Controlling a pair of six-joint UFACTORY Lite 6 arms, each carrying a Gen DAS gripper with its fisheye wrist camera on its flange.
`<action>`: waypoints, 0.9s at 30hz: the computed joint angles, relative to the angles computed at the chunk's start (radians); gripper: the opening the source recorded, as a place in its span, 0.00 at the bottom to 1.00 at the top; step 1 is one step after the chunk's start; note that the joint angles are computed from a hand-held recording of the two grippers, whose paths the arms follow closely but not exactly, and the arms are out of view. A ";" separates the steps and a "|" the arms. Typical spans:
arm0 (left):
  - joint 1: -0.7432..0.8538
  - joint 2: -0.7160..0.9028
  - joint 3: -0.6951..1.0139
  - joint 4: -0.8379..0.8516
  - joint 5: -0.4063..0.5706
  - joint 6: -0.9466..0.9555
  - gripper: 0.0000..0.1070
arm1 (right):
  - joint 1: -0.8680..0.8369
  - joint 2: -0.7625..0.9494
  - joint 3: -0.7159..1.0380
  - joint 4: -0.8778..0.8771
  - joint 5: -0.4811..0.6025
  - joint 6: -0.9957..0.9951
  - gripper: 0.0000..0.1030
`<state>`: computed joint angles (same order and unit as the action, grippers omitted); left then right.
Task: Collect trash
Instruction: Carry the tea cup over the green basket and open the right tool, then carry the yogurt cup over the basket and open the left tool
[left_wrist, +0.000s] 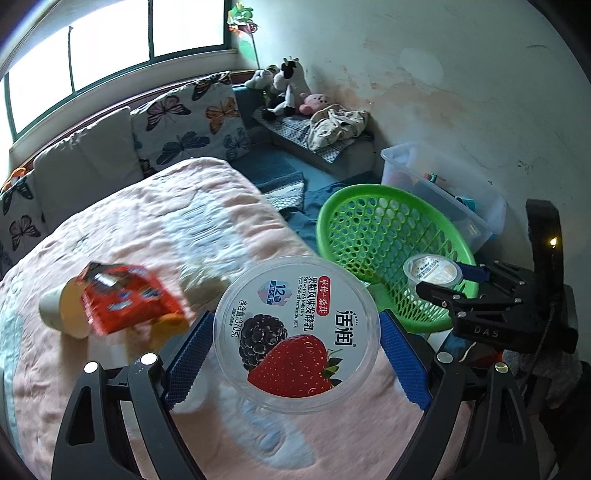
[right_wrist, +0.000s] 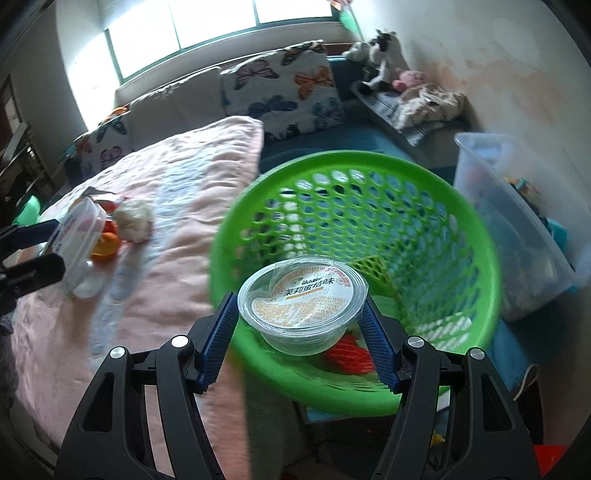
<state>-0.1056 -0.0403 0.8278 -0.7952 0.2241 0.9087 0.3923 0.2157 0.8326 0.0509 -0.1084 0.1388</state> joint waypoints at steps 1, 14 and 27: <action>-0.014 0.013 0.014 0.024 -0.004 -0.029 0.80 | -0.018 0.007 -0.004 -0.083 -0.003 0.079 0.65; -0.119 0.186 0.180 0.213 -0.009 -0.280 0.80 | -0.117 0.025 -0.026 -0.496 -0.042 0.468 0.72; -0.236 0.377 0.370 0.427 -0.003 -0.552 0.80 | -0.202 -0.151 -0.181 -0.625 -0.074 0.554 0.72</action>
